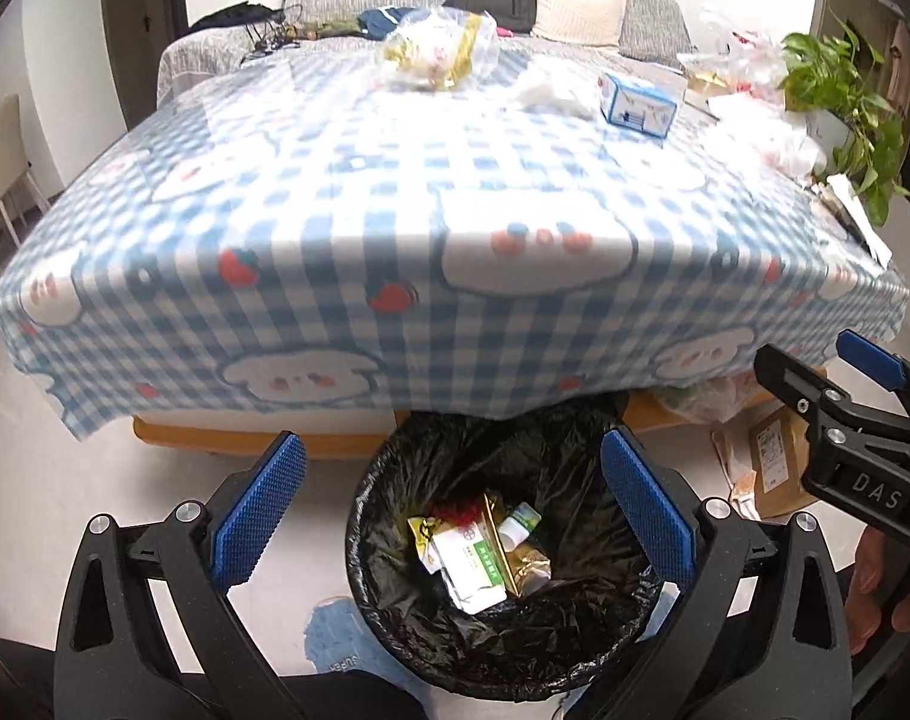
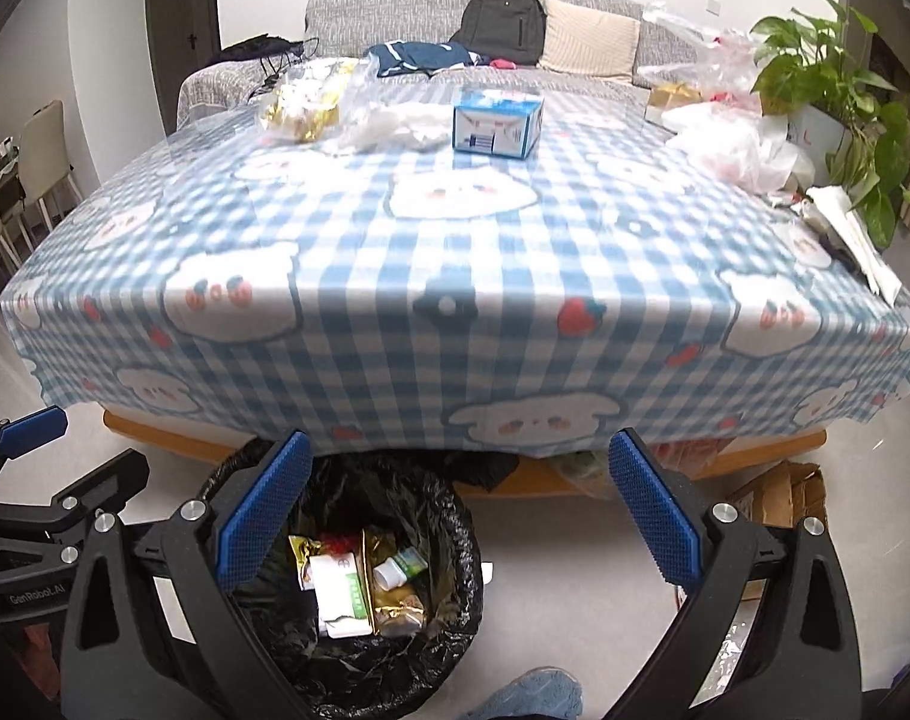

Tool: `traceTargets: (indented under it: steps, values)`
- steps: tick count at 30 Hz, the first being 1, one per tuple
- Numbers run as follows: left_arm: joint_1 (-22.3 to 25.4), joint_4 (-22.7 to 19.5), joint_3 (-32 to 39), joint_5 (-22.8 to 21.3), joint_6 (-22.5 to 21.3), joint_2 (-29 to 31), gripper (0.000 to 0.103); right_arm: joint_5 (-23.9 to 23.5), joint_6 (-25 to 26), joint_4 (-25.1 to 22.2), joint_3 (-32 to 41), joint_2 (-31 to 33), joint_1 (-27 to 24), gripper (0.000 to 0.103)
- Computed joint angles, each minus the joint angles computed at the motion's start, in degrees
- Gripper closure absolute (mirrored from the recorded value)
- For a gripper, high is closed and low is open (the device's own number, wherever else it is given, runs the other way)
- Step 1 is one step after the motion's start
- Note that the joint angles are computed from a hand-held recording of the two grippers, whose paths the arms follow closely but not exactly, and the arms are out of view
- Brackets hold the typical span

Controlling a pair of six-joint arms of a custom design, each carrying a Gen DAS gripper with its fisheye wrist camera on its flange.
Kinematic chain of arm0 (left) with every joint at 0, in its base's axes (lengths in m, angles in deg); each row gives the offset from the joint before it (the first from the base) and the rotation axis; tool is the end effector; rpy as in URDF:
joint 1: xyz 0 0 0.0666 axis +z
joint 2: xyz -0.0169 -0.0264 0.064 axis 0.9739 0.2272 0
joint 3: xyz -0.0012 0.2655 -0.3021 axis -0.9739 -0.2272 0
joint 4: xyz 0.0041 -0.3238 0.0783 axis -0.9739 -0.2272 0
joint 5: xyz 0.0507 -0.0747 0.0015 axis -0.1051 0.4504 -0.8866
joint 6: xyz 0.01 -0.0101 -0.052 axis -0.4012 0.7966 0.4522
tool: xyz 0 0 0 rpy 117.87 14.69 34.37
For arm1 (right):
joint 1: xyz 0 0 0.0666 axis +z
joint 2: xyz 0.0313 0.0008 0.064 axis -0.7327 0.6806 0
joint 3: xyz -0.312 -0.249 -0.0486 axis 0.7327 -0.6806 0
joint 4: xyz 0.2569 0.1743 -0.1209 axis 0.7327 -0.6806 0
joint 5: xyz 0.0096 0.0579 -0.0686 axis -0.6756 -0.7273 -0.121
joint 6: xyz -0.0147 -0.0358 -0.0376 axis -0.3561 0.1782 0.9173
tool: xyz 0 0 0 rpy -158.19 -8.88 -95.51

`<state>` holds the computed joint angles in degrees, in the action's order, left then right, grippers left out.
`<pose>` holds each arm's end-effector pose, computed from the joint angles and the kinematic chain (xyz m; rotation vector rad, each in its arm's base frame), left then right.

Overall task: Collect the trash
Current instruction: 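Move both open tools back over the table, then grasp the clear plastic tube with the left tool while the right tool grasps the milk carton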

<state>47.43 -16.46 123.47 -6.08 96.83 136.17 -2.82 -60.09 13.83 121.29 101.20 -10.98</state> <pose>0.3398 -0.1796 0.4444 -0.1223 2.4855 -0.0199 0.3682 0.2534 0.4362 -0.1883 2.3566 0.0498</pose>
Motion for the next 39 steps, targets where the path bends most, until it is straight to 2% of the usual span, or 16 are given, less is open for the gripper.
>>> traceTargets:
  steps: [9, 14, 19, 23, 33, 39]
  values:
    - [3.3, -2.7, 6.2, -0.2, -2.0, 1.1, 0.006, 0.4, 2.1, -3.3, 7.3, 2.2, -1.4, 0.008]
    - [6.2, -4.1, 10.2, 1.7, -3.1, 2.7, 0.006, -0.1, 2.5, -5.6, 11.9, 4.2, -3.3, 0.008]
    - [8.4, -5.3, 15.5, 1.7, -5.5, 5.6, 0.006, -1.6, 2.8, -8.0, 17.6, 7.1, -5.7, 0.008]
    - [10.6, -6.4, 19.8, 3.8, -6.6, 8.4, 0.006, -2.2, 3.8, -9.6, 22.6, 9.7, -7.1, 0.008]
    - [15.3, -10.1, 32.8, 6.2, -10.2, 18.3, 0.006, -4.4, 4.1, -15.1, 40.0, 20.7, -10.3, 0.008]
    - [17.9, -14.6, 44.4, 5.8, -13.1, 26.7, 0.006, -4.9, 4.2, -21.5, 56.6, 30.8, -11.5, 0.008]
